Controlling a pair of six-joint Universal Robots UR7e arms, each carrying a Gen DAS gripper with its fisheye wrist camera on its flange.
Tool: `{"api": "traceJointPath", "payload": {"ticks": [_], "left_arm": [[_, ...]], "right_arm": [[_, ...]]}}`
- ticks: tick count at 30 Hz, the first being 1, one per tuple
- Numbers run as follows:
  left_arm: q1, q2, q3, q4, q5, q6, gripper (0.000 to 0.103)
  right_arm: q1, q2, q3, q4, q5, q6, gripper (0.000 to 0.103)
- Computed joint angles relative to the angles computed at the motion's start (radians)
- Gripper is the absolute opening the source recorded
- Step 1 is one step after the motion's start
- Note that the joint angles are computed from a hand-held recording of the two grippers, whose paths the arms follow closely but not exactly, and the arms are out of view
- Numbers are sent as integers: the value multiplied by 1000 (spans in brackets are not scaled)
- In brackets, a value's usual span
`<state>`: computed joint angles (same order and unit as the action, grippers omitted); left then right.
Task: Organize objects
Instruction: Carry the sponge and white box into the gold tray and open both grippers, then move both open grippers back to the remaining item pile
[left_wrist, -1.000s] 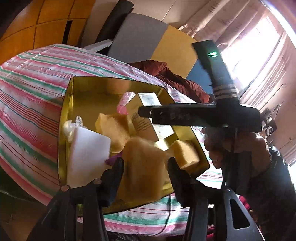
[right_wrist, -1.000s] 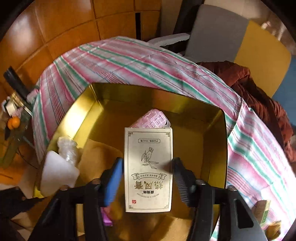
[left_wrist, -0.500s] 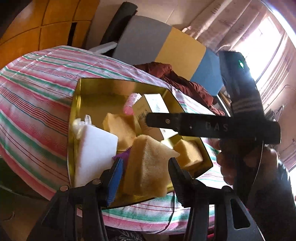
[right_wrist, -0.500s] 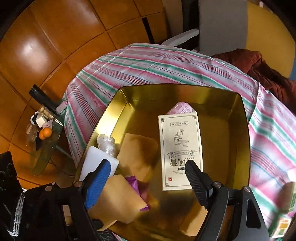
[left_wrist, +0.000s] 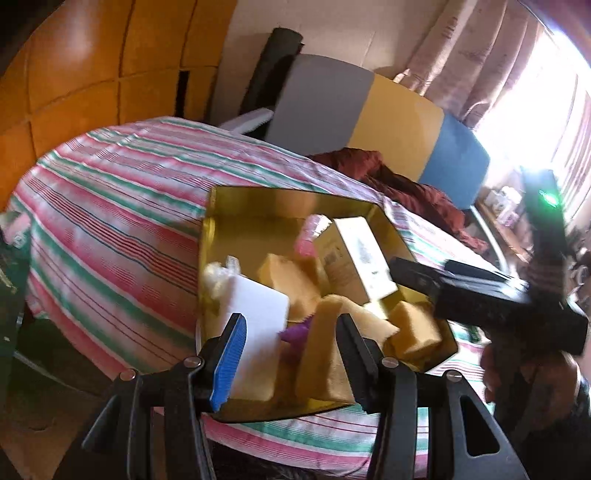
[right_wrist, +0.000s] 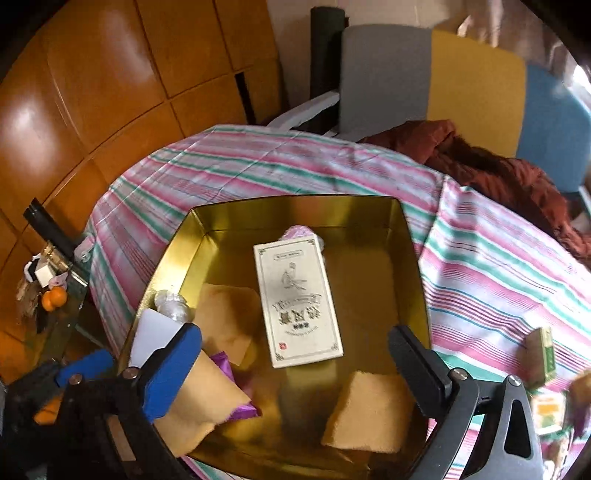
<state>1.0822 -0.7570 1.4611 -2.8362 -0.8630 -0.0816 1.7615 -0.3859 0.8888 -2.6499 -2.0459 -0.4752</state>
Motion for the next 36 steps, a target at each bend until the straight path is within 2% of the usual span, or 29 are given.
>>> {"api": "traceJointPath", "payload": {"ticks": [4,7,10,13,24,28,36], "left_arm": [[-21,15,6,-62,104,46,51],[-34,30,1,-107,165,93,51],[-46,44,-2,-160,210,142,51],[-52,52,-9,-166,236,145,51],[-72,70,-18,-188,273,193,51],[-81,66,-13,-175,248,201,51],[-91,66,-10,-154,216,210,51]], "right_arm": [[3,-31,101,-179,-44,-45,103],[1,-55,157,-259,-57,-50,103],[1,-70,201,-331,-71,-60,103],[-1,-86,239,-386,-78,-73,103],[-1,-116,334,-538,-85,-149,103],[0,-117,352,-578,-94,-191,103],[-9,-136,373,-591,-92,-189,103]]}}
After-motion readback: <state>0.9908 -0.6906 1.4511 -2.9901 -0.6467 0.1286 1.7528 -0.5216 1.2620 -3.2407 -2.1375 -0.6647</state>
